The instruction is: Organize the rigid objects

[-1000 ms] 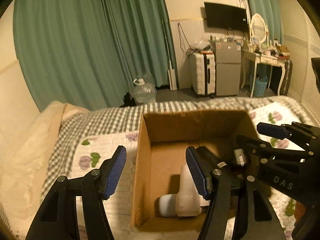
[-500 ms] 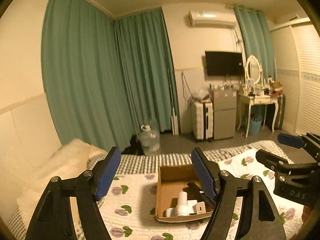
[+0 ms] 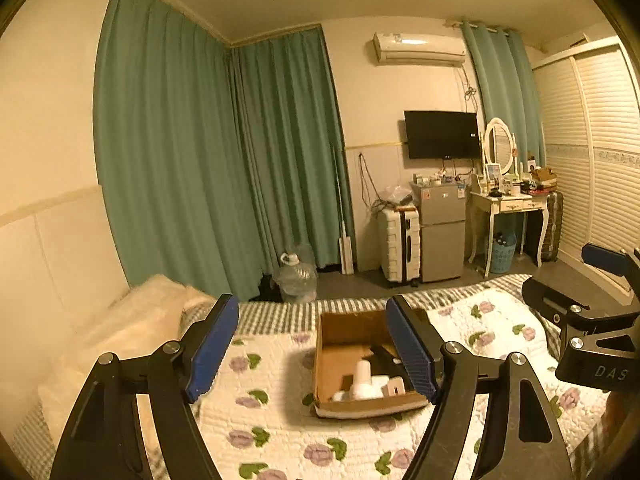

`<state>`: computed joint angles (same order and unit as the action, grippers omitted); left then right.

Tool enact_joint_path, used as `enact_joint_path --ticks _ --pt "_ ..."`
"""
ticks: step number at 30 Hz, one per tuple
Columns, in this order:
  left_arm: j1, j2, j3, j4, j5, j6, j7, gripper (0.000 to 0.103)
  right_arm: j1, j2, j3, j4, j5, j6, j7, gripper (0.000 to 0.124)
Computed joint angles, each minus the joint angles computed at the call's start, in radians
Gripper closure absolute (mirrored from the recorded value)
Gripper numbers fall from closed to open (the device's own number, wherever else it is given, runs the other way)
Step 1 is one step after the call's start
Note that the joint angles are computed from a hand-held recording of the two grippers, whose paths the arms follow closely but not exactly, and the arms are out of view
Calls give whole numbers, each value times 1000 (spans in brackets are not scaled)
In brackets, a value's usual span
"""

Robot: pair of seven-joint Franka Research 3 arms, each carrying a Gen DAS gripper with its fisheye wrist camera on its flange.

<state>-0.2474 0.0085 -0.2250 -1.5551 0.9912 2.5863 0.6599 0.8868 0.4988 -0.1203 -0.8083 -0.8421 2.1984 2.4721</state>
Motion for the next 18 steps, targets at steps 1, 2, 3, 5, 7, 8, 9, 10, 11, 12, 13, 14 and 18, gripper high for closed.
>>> enact_joint_path --ticks 1,2,3,5,7,8,9,10,11,12,13,14,18 --pt "1 6 1 -5 -2 4 -11 24 4 -15 -8 -40 -19 18 27 21" --pt "1 13 2 -11 1 7 -27 24 -2 -15 -11 -57 -32 36 38 21" --pt "2 20 6 -21 10 23 -40 24 -1 -36 -14 -102 -53 55 59 21" --pt "3 27 13 -49 61 43 -95 24 -4 -57 -16 -177 -108 86 112 21" --pt "1 42 19 -70 112 59 -139 24 -21 -76 -10 -255 -151 135 187 21" --pt "-1 44 22 -83 128 63 -152 24 -32 -84 -4 -292 -165 153 226 21" --pt "-3 52 25 -91 150 59 -176 24 -44 -89 5 -314 -171 164 245 21" --pt "-5 59 29 -99 166 61 -201 24 -62 -87 18 -338 -162 182 255 21" --pt "-7 71 31 -97 174 62 -219 24 -74 -89 24 -360 -162 197 269 21" --pt "-11 86 32 -83 169 59 -217 24 -82 -84 28 -367 -165 205 280 21" --pt "-15 97 35 -82 162 55 -220 24 -91 -79 32 -378 -161 212 290 21" --pt "-18 99 40 -89 165 61 -230 24 -97 -75 34 -384 -159 216 297 21" --pt "-26 101 51 -114 170 69 -248 24 -118 -45 40 -371 -115 220 272 21"
